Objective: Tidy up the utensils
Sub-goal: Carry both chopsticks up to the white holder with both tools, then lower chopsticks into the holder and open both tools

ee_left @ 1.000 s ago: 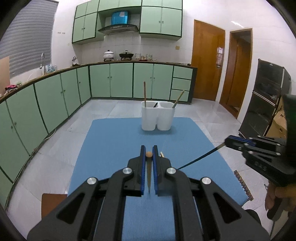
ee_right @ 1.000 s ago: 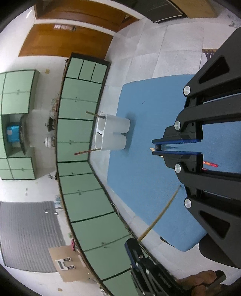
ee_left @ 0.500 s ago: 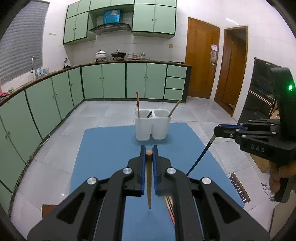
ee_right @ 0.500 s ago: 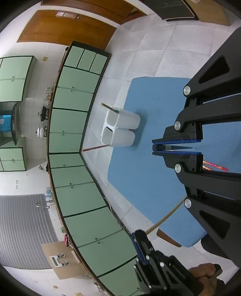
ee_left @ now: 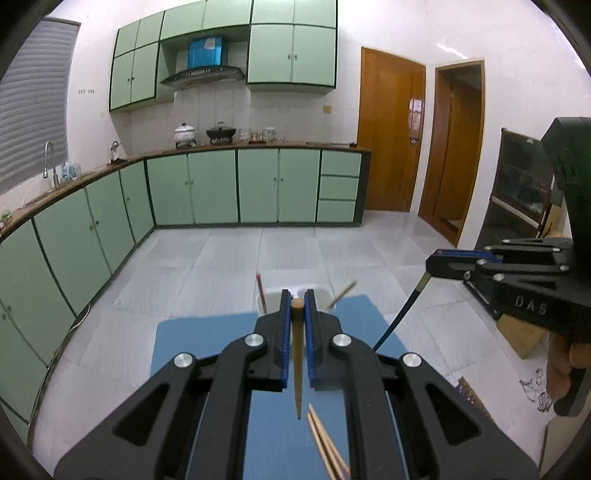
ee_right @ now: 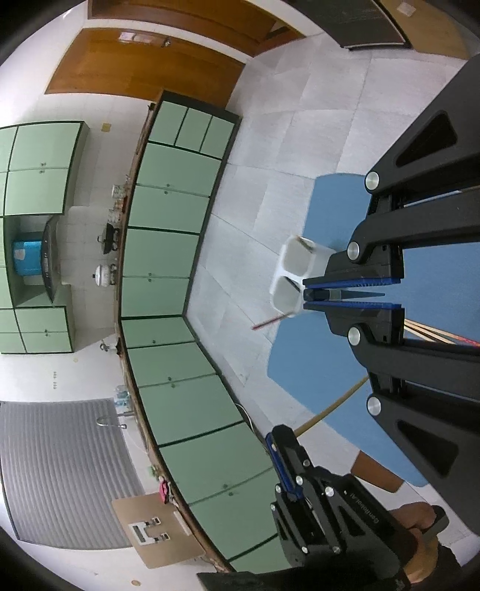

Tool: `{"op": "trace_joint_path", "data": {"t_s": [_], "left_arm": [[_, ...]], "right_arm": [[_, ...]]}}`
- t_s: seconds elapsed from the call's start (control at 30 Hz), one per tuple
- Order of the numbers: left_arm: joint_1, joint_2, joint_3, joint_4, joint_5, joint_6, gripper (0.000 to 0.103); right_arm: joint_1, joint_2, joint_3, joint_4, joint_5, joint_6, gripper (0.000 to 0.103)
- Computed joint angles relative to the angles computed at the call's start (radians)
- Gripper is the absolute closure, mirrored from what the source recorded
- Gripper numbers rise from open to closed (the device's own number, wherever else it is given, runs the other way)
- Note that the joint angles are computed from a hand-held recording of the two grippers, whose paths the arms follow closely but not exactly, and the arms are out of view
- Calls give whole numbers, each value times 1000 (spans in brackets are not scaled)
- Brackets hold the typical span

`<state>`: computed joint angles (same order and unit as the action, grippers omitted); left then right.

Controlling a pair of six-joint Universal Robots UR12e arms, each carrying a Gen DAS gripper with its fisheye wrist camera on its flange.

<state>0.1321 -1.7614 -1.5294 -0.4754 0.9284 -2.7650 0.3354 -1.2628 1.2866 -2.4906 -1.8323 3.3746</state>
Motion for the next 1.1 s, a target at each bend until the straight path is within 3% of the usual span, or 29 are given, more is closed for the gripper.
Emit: {"op": "trace_joint_path", "data": {"t_s": [0.23,0.7,1.1], "left_arm": [[-43,-65,97,79,43,-64,97],[-129,-258,336,175,156,-203,97],[-149,-343,357,142,210,-158,96]], "right_arm": [[-23,44,-92,15,-9,-4,97],[-100,161,-241,-10,-13,48,97],[-141,221,-212,9,43,66,97]]}}
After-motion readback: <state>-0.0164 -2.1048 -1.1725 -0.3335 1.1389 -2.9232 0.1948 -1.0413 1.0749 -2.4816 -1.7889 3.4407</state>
